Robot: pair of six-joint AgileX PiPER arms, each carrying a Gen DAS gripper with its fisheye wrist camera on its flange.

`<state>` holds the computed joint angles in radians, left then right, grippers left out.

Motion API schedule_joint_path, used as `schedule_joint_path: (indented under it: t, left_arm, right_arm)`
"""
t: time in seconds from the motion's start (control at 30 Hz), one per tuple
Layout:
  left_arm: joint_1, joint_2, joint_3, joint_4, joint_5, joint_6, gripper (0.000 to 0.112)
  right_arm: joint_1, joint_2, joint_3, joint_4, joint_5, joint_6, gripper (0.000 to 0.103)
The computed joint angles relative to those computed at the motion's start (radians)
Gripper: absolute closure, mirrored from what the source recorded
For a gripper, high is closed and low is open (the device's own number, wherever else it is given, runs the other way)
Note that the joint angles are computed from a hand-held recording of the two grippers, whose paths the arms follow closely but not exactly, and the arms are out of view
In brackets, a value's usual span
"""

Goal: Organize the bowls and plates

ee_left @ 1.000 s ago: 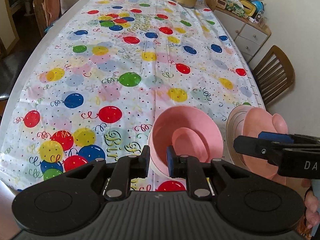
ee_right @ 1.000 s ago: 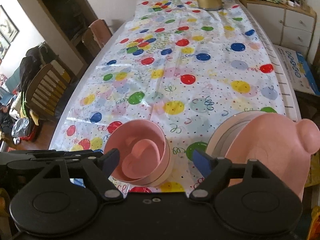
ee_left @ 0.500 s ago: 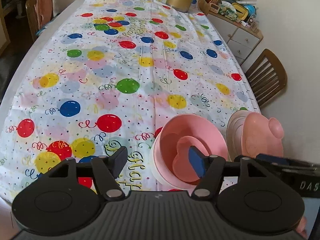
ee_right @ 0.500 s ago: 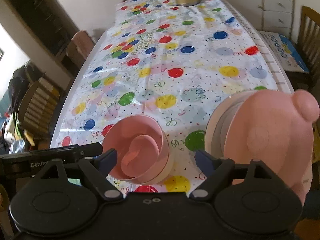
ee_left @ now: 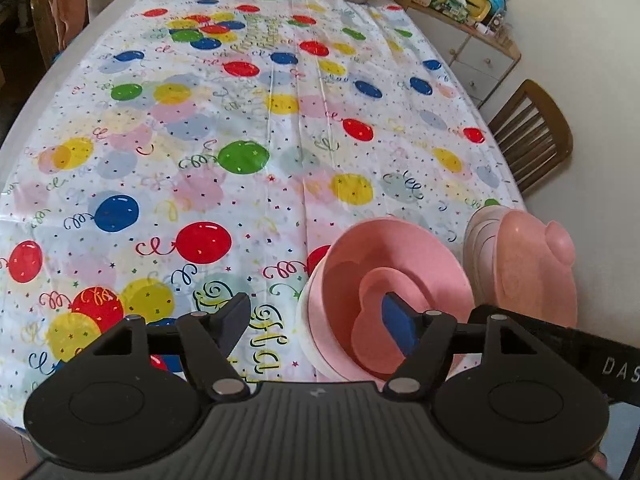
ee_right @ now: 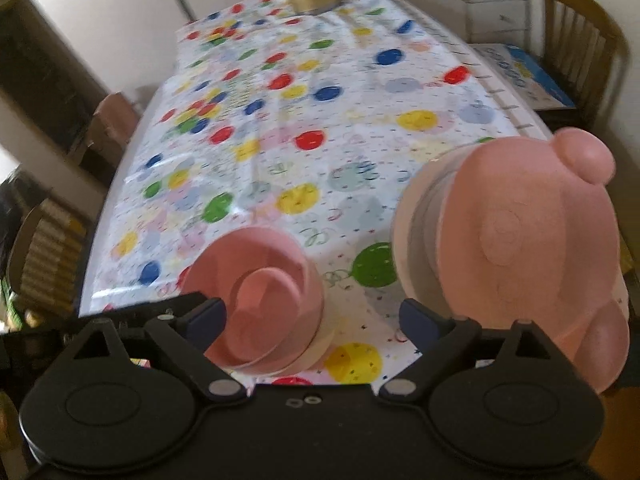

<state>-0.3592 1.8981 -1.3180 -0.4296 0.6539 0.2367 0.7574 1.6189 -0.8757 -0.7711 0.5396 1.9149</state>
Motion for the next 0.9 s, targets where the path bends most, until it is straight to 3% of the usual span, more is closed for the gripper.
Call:
schedule_joint_path:
  t: [0.5, 0.8, 0.9]
  left_arm:
    - [0.012, 0.148, -0.157, 0.041, 0.075, -0.040, 0.042]
    - [0.014, 0.186, -0.198, 0.007, 0.127, -0.006, 0.072]
    - [0.014, 0.193, -0.198, -0.003, 0.141, 0.009, 0.076]
  right_arm:
    - [-0.060, 0.124, -0.072, 0.159, -0.073, -0.121, 0.039]
    - [-0.071, 0.172, -0.115, 0.247, -0.064, -0.196, 0.052]
    - [-0.066, 0.183, -0.130, 0.255, -0.046, -0.205, 0.055]
